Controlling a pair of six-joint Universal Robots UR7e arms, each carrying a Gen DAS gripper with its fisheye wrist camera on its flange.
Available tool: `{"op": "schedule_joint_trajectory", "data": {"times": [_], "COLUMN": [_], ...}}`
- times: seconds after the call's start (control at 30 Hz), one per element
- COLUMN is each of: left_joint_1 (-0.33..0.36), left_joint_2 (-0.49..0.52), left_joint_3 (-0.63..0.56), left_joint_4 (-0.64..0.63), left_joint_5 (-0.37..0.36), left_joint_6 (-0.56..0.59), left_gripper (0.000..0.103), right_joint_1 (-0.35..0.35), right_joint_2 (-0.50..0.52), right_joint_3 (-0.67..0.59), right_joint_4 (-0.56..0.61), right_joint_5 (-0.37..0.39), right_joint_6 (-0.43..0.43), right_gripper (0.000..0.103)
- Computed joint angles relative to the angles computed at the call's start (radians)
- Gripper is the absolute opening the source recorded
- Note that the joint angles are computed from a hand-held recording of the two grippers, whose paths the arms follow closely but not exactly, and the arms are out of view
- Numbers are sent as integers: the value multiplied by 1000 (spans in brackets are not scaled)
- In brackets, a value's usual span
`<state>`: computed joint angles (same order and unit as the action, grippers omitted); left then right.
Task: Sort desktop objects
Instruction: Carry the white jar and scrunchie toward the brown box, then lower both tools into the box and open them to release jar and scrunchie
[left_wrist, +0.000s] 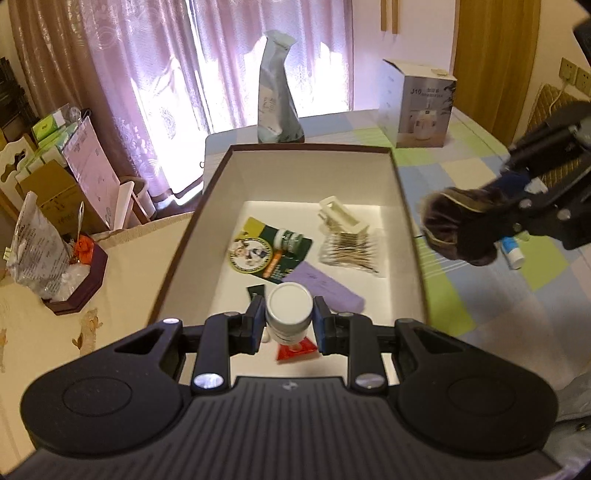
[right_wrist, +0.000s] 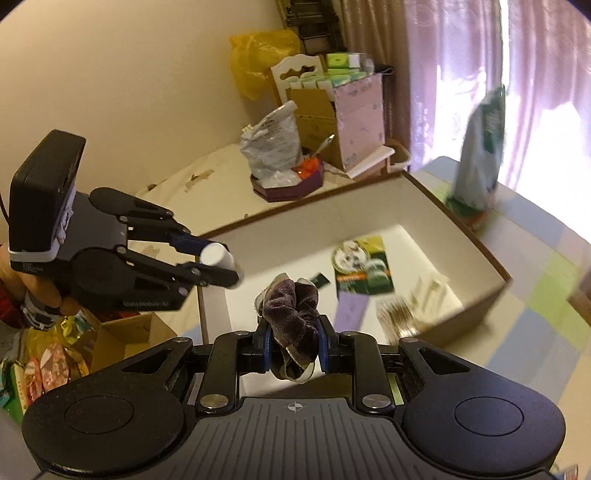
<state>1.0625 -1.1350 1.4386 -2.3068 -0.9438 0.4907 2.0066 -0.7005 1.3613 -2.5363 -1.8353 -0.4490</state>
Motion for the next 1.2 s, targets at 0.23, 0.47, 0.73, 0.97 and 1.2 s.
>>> {"op": "schedule_joint_trajectory", "data": {"times": [0.23,0.47,0.73,0.97,1.2], "left_joint_1": [43,89,128,147,153], "left_joint_2": [48,102,167,198,217], "left_joint_3": [-92,-188,-266,-298,-318], "left_joint_4": [30,128,228,267,298], "left_joint_5": [-15,-30,-20,-18,4], "left_joint_6": [108,115,66,46,22], "left_gripper": [22,22,22,23,22], "right_joint_1": [2,-12,-29,-40,-46], "right_joint_2": [121,205,295,329,348], "right_joint_3": [-156,-262,-370,-408,-435], "right_joint_4": [100,225,382,444,481], "right_joint_5": [-29,-78,-141,-170,-189], "right_joint_6": [-16,-2,1,9,11], "right_gripper": [26,26,26,26,26]}}
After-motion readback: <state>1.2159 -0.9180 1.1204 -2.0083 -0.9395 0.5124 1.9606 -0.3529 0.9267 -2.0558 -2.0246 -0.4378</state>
